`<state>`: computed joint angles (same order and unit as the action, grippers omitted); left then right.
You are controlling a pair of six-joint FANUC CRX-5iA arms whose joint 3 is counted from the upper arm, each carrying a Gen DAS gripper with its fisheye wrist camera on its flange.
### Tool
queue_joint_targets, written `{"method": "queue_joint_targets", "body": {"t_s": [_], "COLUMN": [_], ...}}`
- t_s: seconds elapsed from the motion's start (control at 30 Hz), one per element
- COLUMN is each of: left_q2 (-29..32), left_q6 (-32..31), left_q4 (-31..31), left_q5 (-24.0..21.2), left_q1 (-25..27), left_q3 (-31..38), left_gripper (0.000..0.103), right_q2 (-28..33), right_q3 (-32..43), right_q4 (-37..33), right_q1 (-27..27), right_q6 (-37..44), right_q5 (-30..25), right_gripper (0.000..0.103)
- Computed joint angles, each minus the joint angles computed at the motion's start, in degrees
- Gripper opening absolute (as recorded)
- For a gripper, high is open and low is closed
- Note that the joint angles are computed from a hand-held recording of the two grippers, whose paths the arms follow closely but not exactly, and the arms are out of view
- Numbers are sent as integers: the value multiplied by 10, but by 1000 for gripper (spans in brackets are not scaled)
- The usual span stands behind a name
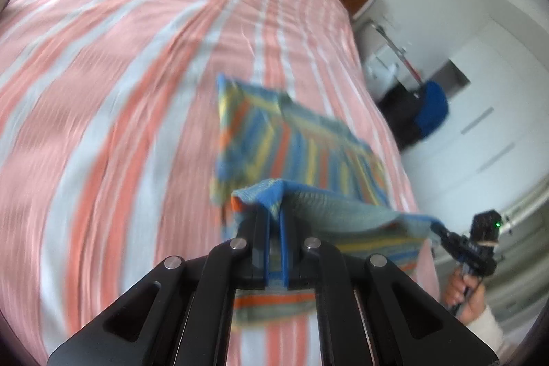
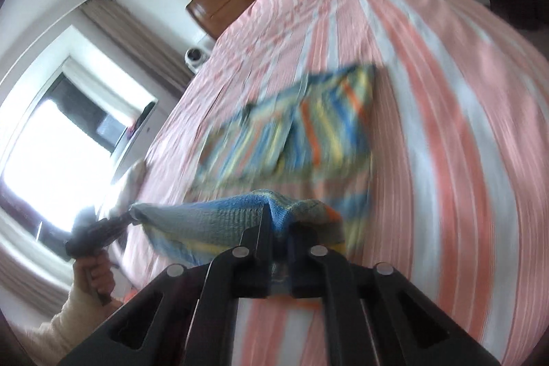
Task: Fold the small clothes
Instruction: 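Grasp the sweater hem with the left gripper while the right gripper grasps the hem, then fold the hem up over the collar with both grippers and release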
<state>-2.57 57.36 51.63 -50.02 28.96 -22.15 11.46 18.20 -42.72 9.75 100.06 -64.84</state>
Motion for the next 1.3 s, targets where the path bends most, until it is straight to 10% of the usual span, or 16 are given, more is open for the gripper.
{"method": "queue_joint_targets", "body": {"t_s": [0.17, 0.23, 0.3, 0.5, 0.83, 0.9, 0.93, 0.97, 1.07, 1.3], "left_q2": [151, 201, 235, 136, 16, 23, 33, 42, 42, 44], "left_q6": [104, 162, 229, 47, -45, -41, -39, -18, 21, 52], "left_q4": [-73, -114, -146, -32, -21, -21, -24, -57, -94, -145], "left_q5": [110, 121, 93, 132, 61, 78, 83, 81, 47, 25], "left_q1": [-79, -89, -84, -68, -63, -80, -91, -94, -78, -65], "left_q3": [152, 208, 250, 101, -48, -45, -37, -21, -7, 0], "left_gripper": [5, 25, 38, 67, 67, 61, 42, 10, 6, 5], "right_q2": [164, 231, 286, 265, 125, 109, 111, 117, 121, 106], "right_q3": [194, 275, 337, 308, 113, 74, 67, 68, 61, 41], "right_q4": [53, 49, 99, 114, 227, 248, 247, 233, 192, 170], "right_q1": [20, 19, 32, 32, 97, 103, 102, 95, 75, 54], "right_q6": [-59, -75, -127, -120, 14, 10, -2, -8, -24, -28], "right_q5": [3, 5, 12, 41, -12, -7, -11, -13, -14, -44], "right_gripper": [6, 8, 33, 39, 59, 59, 59, 57, 6, 5]}}
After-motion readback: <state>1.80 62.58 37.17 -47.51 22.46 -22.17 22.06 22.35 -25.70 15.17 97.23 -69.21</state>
